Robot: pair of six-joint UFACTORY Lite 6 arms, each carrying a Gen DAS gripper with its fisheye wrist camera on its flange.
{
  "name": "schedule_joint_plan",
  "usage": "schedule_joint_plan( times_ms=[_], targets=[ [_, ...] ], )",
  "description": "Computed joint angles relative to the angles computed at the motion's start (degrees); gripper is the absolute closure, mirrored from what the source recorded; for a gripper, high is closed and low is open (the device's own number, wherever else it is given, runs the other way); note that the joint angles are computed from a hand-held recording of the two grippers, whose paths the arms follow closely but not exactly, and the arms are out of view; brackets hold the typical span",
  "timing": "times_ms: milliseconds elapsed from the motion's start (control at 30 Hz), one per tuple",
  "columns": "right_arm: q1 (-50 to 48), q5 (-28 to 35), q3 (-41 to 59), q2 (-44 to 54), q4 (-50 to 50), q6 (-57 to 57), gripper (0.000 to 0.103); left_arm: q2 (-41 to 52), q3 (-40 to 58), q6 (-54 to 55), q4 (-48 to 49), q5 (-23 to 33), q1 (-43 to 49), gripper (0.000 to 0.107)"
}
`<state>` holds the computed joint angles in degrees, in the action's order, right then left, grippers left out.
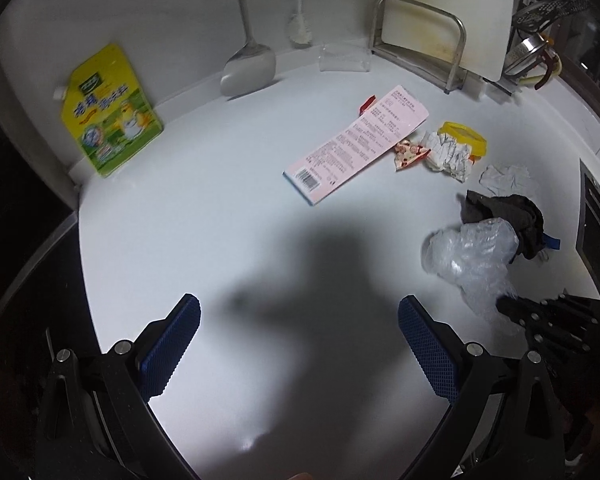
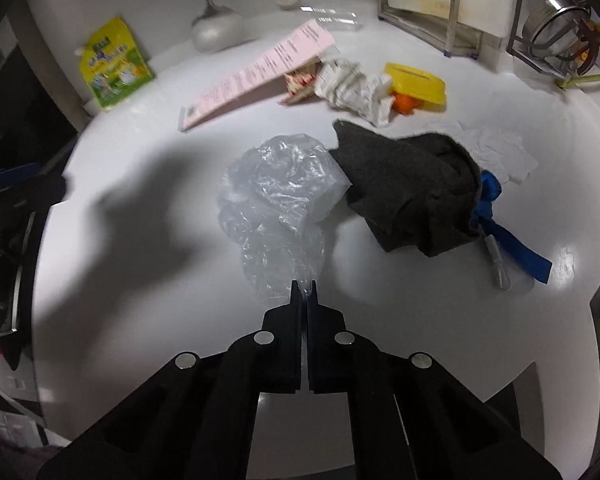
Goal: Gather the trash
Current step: 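Lower the right tool onto the clear plastic bag and close it, then grasp the pink receipt strip with the left tool while the right tool holds the bag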
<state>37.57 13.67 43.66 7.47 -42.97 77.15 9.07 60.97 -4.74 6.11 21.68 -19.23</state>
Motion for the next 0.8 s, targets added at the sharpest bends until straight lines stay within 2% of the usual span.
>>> schedule_joint_plan(
  times_ms=[100,233,300,400,467,600,767,800],
  targets=[
    [-0.06,-0.07,-1.54,-4.22,5.07,-3.59,0.102,5.72,5.63,6.84,-4.49,-1.32,0.53,0.010],
    [0.99,4.10,-2.75,-11.59,8.28,-5.38,0.102,15.48,16.38,19.20,-12.62,-0.57,0.74,0.010],
    [1.23,5.87,-2.97,-14.09,9.67,-6.41,0.102,20.90,22.45,21.61,-12.51,-0.05,0.34,0.010],
    [1.59,8.60,-3.63,-18.06,12.56,-8.83,0.102,29.73,33.79,25.62,-15.57,4.29,0.84,0.010],
    [2.50,10.74,-3.97,-20.56,12.42,-8.27,0.102,34.65,40.62,24.17,-12.33,5.25,0.39,0.010],
    [3.92,14.86,-4.69,-24.47,12.01,-7.03,0.102,41.97,51.78,30.37,-15.83,10.35,0.11,0.011],
    [4.31,19.18,-6.89,-29.48,12.03,-5.04,0.102,48.38,60.48,34.66,-14.72,13.75,-1.43,0.012],
    [4.30,19.81,-7.40,-30.50,12.10,-4.73,0.102,49.96,62.58,35.59,-14.10,14.74,-1.83,0.014]
  ],
)
